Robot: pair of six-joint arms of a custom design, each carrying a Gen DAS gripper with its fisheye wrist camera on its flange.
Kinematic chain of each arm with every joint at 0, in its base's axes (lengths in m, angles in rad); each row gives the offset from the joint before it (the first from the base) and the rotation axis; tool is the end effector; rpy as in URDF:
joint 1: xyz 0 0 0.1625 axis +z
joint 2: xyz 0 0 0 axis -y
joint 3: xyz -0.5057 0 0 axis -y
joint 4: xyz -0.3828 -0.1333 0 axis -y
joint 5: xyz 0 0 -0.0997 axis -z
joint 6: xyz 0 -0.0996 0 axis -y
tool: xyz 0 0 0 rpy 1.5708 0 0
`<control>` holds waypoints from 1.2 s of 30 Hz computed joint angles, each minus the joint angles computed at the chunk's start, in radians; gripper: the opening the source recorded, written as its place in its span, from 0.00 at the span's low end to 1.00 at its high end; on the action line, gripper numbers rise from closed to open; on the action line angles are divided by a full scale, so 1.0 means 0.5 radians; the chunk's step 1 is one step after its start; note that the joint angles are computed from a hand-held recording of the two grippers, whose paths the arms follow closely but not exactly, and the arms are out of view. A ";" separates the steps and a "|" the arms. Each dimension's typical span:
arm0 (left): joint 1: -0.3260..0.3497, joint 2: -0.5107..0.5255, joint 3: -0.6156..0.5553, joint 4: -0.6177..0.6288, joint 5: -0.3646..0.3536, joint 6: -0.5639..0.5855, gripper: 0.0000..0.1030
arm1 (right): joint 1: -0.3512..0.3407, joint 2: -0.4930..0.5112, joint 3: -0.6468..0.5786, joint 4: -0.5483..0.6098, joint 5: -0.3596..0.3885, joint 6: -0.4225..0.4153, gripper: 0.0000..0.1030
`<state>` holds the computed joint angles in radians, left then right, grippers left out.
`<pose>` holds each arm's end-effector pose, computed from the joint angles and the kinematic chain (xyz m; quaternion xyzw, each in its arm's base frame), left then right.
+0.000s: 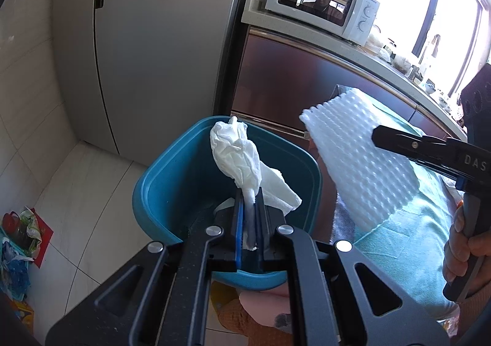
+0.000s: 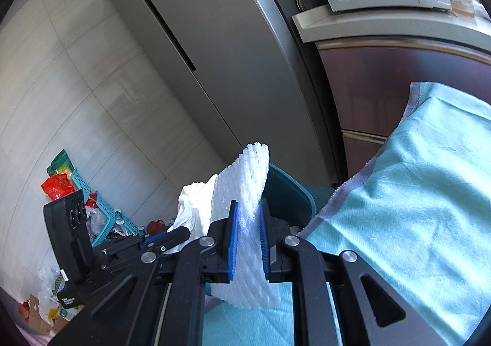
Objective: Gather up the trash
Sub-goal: 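Carry tissue and foam net to the teal bin and open both tools, then grasp the orange peel with left tool while right tool grasps another foam net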
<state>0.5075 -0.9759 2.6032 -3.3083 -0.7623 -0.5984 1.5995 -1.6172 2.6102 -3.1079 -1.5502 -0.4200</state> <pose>-0.2222 -0.3585 0.1417 0.1904 0.8983 -0.3242 0.2274 0.1446 -0.3185 0.3134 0.2170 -0.9384 0.2655 0.0425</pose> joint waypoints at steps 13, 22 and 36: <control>0.187 0.164 -0.110 -0.043 -0.051 0.051 0.09 | 0.117 0.340 -0.085 -0.129 -0.260 0.212 0.13; 0.246 0.252 -0.131 -0.138 -0.044 0.029 0.25 | 0.118 0.372 -0.065 -0.208 -0.286 0.238 0.33; -0.049 0.241 -0.064 -0.302 0.035 0.082 0.41 | -0.019 -0.158 0.049 -0.042 -0.047 0.052 0.39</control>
<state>0.4828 -0.8554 2.5712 -3.4590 -0.7451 -0.5574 1.5901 -1.6962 2.6348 -3.1290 -1.5736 -0.3940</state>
